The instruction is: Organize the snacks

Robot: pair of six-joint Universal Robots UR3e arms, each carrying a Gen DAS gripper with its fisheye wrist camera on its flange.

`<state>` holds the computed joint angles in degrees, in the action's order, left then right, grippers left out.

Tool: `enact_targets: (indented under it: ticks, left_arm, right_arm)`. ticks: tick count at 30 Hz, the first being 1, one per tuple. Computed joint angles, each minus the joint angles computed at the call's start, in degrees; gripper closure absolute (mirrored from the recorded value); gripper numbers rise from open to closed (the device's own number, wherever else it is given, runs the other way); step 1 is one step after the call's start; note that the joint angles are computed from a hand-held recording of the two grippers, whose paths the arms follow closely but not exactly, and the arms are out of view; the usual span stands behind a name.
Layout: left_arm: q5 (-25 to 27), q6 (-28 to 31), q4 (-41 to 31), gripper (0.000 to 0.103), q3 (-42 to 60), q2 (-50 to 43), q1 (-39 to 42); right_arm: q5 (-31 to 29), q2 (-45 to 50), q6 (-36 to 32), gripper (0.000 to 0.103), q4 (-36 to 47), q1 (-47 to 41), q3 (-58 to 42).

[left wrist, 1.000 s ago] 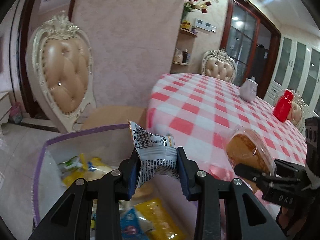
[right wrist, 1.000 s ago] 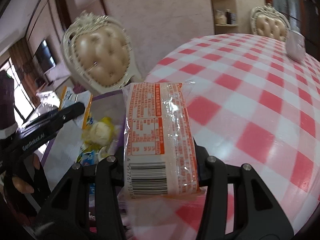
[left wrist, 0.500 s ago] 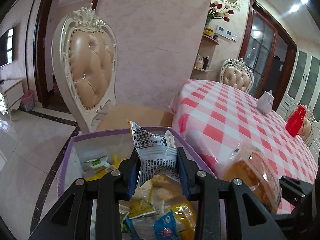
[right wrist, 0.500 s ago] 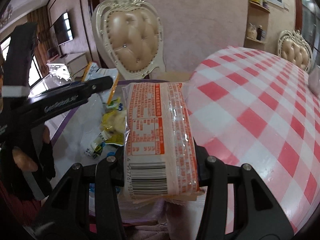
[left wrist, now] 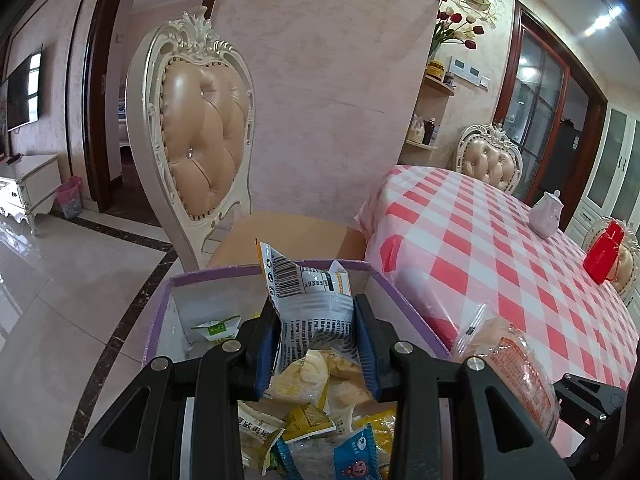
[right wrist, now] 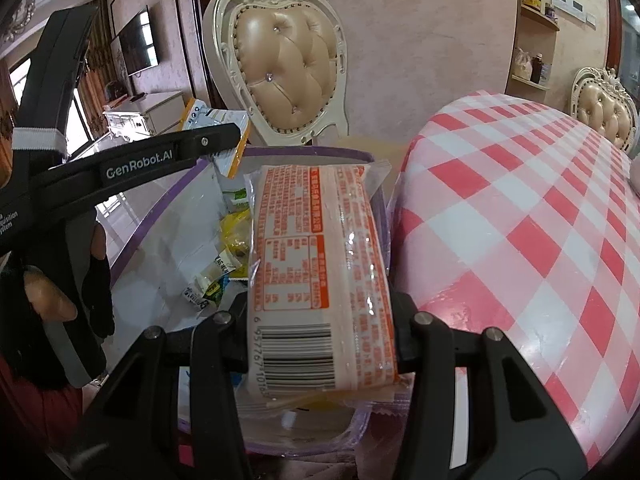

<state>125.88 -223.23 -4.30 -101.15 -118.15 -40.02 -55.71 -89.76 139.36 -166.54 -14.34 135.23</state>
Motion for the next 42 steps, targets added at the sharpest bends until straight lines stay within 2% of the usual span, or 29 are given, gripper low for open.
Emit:
enact_targets:
  ticks: [9,10,12,13,14,16,18,20,22,28,32,34,37,38,39,42]
  left_arm:
    - [1.7,-1.3,-0.3,0.065,0.1,-0.1,-0.3]
    - [1.8,-1.6,0.4,0.06,-0.2,0.0,-0.3]
    - [2.3,-1.9,2.9,0.042,-1.1,0.1,-0.5]
    - [2.6,-2.1,4.2,0.028,-1.3,0.0,-0.7]
    - [3.3,-2.2,5.9,0.019,-1.7,-0.1,-0.9]
    - [5.2,-2.5,7.4,0.017,-1.9,-0.1,-1.5]
    - [6.0,-3.0,6.0,0.013,-1.5,0.2,-1.7]
    - [6.5,-3.9,4.4,0.004,-1.2,0.4,-1.7]
    - [7.4,-4.4,4.1,0.0,-0.8,0.2,-2.0]
    - [13.3,-5.6,-1.7,0.0,2.5,-0.4,-4.4]
    - [14.2,-11.0,-9.9,0.0,3.5,1.9,-4.8]
    - [14.1,-15.7,-18.1,0.0,4.6,3.6,-4.9]
    - [13.5,-27.7,-46.4,0.0,13.7,4.4,-5.0]
    - [13.1,-29.6,-51.9,0.0,15.9,4.1,-5.0]
    - [12.5,-29.9,-54.3,0.0,16.9,3.9,-5.2]
    - [8.6,-26.1,-48.9,0.0,14.0,4.9,-5.1]
  right_arm:
    - [1.0,0.3,0.5,0.051,1.1,-0.1,-0.3]
    - [1.5,0.3,0.6,0.051,1.6,-0.4,-0.3]
    - [2.9,-0.1,0.7,0.05,1.9,-1.2,0.0]
    - [3.2,-0.3,0.8,0.05,1.6,-1.4,0.3]
    - [3.3,-0.6,1.2,0.05,0.9,-1.5,0.5]
    - [3.4,-1.0,1.4,0.048,0.5,-1.7,0.9]
    - [3.5,-1.3,1.7,0.041,0.4,-2.0,1.1]
    - [3.2,-1.3,1.9,0.04,0.1,-2.1,1.2]
    - [2.8,-1.4,1.8,0.038,-0.2,-2.3,1.4]
    - [1.9,-2.5,1.5,0.026,-1.0,-3.3,2.4]
    - [1.9,-3.8,1.1,0.02,-0.8,-4.2,3.0]
    - [2.0,-4.9,0.7,0.019,0.0,-4.6,3.4]
    - [0.3,-7.0,-0.2,0.016,3.4,-4.4,3.1]
    - [-0.7,-7.8,-0.2,0.015,4.8,-4.1,2.9]
    - [-2.3,-9.0,-0.1,0.015,6.8,-3.6,2.5]
    - [-4.0,-12.8,0.4,0.015,12.2,-3.7,2.1]
